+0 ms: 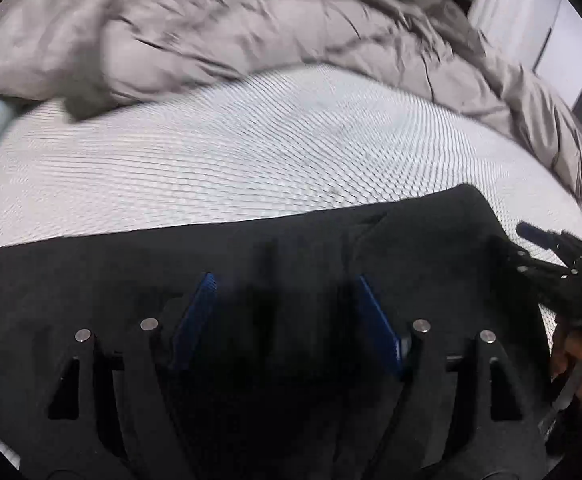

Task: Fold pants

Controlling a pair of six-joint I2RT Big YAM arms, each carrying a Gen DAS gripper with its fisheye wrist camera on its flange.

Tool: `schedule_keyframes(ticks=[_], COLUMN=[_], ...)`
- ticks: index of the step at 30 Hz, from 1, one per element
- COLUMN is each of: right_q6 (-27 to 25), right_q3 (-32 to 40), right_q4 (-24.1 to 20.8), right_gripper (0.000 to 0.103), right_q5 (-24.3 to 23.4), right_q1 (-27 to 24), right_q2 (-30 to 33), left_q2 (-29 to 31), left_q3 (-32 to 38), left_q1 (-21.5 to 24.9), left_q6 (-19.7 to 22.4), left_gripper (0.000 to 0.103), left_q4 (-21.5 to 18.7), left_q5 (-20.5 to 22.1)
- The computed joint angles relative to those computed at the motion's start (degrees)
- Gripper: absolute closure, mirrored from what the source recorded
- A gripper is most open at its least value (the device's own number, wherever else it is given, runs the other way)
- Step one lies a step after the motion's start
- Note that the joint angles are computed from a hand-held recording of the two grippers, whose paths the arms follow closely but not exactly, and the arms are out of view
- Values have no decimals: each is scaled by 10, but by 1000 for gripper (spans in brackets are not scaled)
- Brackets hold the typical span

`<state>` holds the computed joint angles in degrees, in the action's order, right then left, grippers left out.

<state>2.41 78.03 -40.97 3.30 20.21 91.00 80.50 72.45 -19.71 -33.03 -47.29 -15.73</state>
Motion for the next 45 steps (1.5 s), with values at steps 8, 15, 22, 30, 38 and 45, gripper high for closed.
schedule_keyframes(ticks=[8, 15, 22, 30, 38, 45], right_q6=[45, 16, 12, 1, 27, 34], right_q3=[-119, -156, -160, -170, -176, -163], right_q4=[95, 98, 106, 104, 122, 87], right_gripper=[8, 8, 8, 8, 8, 8], right_q5=[-236, -240, -256, -255, -270, -254], right_q1=[-47, -48, -60, -75, -112, -155], right_q2=[-133, -170, -165, -177, -191, -176], left_q2=[-271, -438, -398, -364, -156, 18], left_q3=[-178, -314, -340, -236, -32, 46], left_q1=[-6, 183, 340, 138, -160, -211], left_q6=[-115, -225, -245, -210, -91, -33], left_gripper=[6, 21, 73, 102, 100, 78], left_q4=[-45, -57, 26, -34, 38, 59], left_q5=[-125, 31, 159, -117, -204, 51])
